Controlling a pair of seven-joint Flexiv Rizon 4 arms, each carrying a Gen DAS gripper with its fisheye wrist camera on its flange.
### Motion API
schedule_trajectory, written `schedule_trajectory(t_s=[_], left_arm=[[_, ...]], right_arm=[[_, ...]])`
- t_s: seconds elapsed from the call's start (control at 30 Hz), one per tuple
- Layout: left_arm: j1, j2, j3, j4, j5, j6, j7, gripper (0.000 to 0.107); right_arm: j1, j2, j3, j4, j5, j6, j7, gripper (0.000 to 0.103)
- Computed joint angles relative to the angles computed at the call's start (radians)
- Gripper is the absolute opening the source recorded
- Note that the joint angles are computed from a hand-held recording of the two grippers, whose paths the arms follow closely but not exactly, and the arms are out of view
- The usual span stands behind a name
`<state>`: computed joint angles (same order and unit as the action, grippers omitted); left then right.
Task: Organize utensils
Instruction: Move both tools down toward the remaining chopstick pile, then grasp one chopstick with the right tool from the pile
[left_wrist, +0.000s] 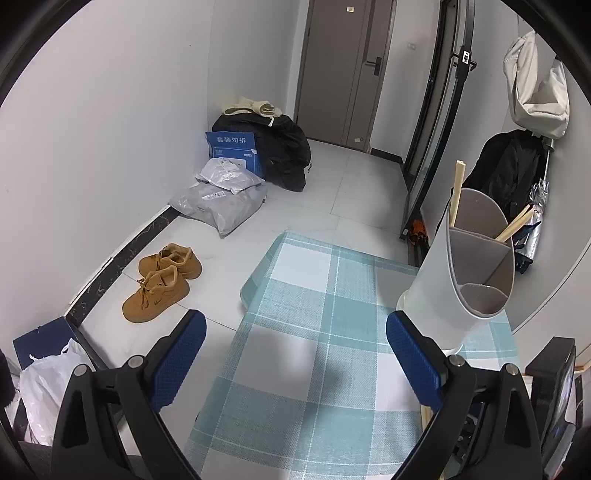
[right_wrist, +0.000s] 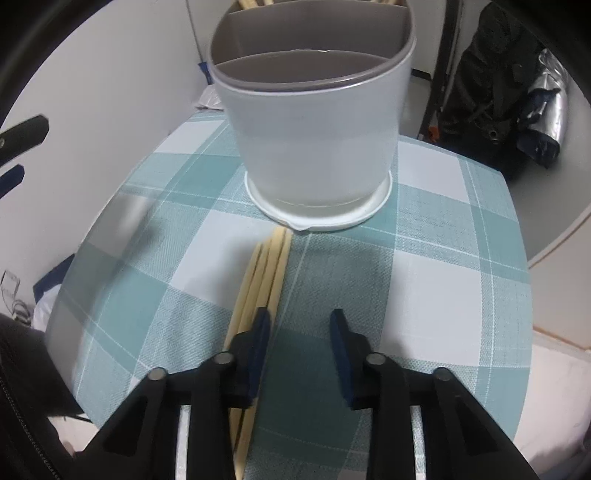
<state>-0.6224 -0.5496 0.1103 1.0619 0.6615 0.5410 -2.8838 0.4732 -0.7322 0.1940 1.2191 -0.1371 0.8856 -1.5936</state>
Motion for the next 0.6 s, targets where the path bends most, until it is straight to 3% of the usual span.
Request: schedule_trajectory(t_s=[0.3,0.4,0.47,0.6], left_arm=[[0.007,0.014,0.0,0.023,-0.002,0.002,-0.002,0.095],[0.012,0.022,-0.001,0.034,-0.007,0.0,-0.024,0.095],[0.019,0.028,-0.005,0.045,-0.014,0.005,-0.034,0.095],[0.031,0.037,-0.013,0.065,-0.028,0.019,-0.044,0.095]], right_arm=[[0.059,0.002,-0.038,0.01,-0.102,-0.026,-0.008,0.018],[0.053,-0.008,-0.021,-0.02,-0.083,-0.063,-0.009,0.015],[0.038,-0.013,-0.004,-0.041,-0.054,-0.093,-0.024,0.007],[0.016,0.006,0.012,-0.035,-0.021,-0.141,-0.086,0.005]])
